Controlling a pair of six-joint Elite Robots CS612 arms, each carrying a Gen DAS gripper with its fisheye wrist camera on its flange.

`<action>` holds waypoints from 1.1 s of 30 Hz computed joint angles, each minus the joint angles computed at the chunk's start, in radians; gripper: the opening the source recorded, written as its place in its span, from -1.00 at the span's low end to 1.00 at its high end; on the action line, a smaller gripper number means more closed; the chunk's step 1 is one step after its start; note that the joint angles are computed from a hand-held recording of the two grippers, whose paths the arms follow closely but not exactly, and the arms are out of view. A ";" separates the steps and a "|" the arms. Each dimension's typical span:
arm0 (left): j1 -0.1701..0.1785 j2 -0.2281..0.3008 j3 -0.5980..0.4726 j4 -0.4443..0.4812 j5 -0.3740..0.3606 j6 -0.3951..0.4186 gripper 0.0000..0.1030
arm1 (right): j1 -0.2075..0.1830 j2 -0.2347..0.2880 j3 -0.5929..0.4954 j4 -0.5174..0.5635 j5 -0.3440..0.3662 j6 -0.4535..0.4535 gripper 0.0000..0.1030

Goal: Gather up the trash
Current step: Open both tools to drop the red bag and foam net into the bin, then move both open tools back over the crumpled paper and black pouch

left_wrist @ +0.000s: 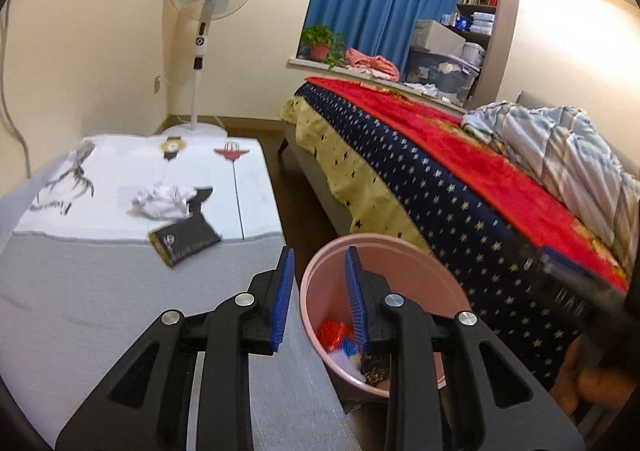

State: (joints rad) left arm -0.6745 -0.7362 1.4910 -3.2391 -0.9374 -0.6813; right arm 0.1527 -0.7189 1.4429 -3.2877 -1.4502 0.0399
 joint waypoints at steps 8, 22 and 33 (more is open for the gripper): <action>0.042 -0.065 0.031 -0.041 -0.043 0.104 -0.49 | 0.001 -0.018 -0.025 0.054 0.118 0.020 0.01; 0.131 -0.126 0.091 -0.063 -0.061 0.221 -0.49 | 0.037 0.023 -0.222 0.217 0.281 -0.104 0.01; 0.199 -0.126 0.154 -0.078 -0.050 0.087 -0.49 | 0.106 0.154 -0.424 0.437 0.359 -0.267 0.01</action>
